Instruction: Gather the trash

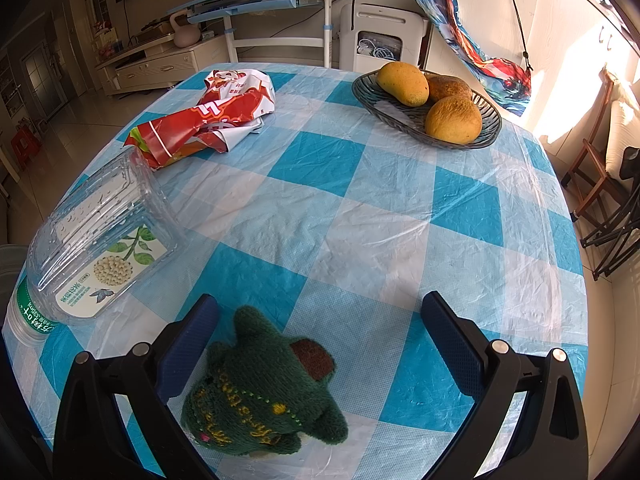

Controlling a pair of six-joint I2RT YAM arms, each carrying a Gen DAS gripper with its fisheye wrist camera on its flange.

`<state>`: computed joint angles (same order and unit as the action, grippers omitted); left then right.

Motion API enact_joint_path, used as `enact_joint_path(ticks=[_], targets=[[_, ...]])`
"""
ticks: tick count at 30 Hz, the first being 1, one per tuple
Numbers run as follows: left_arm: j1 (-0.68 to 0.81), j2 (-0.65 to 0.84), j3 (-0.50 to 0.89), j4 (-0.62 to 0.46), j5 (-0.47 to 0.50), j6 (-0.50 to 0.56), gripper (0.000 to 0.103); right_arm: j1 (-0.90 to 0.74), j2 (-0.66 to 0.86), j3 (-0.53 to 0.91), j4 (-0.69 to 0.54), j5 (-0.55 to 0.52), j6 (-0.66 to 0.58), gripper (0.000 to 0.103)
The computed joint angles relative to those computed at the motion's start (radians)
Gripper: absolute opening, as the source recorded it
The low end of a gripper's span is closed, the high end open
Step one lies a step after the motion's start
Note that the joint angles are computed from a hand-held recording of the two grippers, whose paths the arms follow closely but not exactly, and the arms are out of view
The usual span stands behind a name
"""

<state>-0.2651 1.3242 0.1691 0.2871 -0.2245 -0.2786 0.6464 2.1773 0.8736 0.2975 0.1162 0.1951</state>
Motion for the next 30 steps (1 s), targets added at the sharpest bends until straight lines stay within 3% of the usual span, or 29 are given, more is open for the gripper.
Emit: enact_joint_path(ticks=[8, 15, 30], targets=[[-0.121, 0.180, 0.064, 0.037, -0.102, 0.010, 0.095, 0.000, 0.001, 0.001, 0.000, 0.000, 0.000, 0.097], [-0.214, 0.224, 0.083, 0.046, -0.189, 0.029, 0.095, 0.000, 0.000, 0.001, -0.001, 0.000, 0.000, 0.097], [-0.167, 0.180, 0.074, 0.044, -0.166, 0.045, 0.095, 0.000, 0.000, 0.001, -0.002, 0.000, 0.001, 0.097]])
